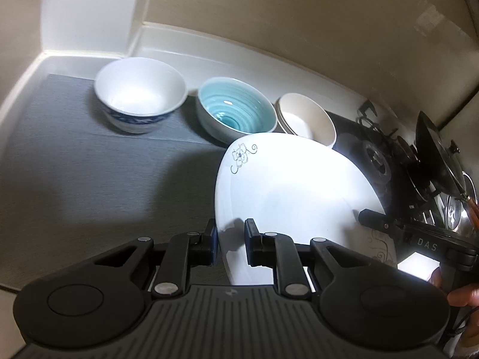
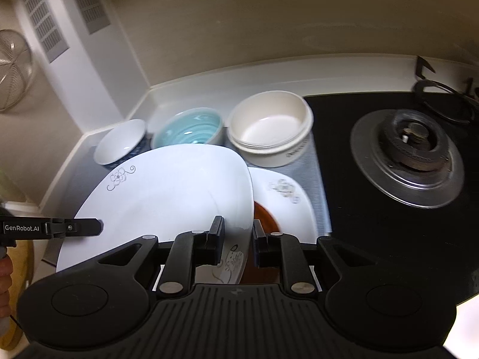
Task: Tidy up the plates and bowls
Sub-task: 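Lift the oval white plate with both tools onto the plate stack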
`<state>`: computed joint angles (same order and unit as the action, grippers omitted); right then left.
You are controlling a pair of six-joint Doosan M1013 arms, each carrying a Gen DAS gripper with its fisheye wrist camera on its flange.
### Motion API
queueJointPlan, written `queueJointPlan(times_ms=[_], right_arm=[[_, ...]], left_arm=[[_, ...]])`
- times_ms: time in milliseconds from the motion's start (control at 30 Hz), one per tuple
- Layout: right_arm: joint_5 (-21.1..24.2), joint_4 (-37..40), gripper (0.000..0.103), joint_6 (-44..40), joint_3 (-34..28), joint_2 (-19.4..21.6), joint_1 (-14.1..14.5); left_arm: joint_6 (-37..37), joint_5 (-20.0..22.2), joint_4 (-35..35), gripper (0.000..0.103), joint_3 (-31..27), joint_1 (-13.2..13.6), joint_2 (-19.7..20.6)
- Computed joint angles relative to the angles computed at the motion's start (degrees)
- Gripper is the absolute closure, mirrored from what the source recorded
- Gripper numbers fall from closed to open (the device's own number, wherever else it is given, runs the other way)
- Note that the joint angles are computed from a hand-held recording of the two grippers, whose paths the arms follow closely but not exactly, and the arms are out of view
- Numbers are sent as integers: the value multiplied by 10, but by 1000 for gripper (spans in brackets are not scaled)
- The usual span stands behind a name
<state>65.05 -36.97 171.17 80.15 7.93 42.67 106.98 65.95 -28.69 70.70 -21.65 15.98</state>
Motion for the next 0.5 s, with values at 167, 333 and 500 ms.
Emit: queueJointPlan(times_ms=[167,333,500], right_arm=[[-3,1,83,12,19,-8,-7],[-11,3,83,17,32,-13,-13],[-21,12,83,15,43,-17,-20]], left_arm=[[-5,4,9,83,-6,-11,9],[-10,4,19,83,-9,-20,15],[-18,5,31,83,-11,-28,19]])
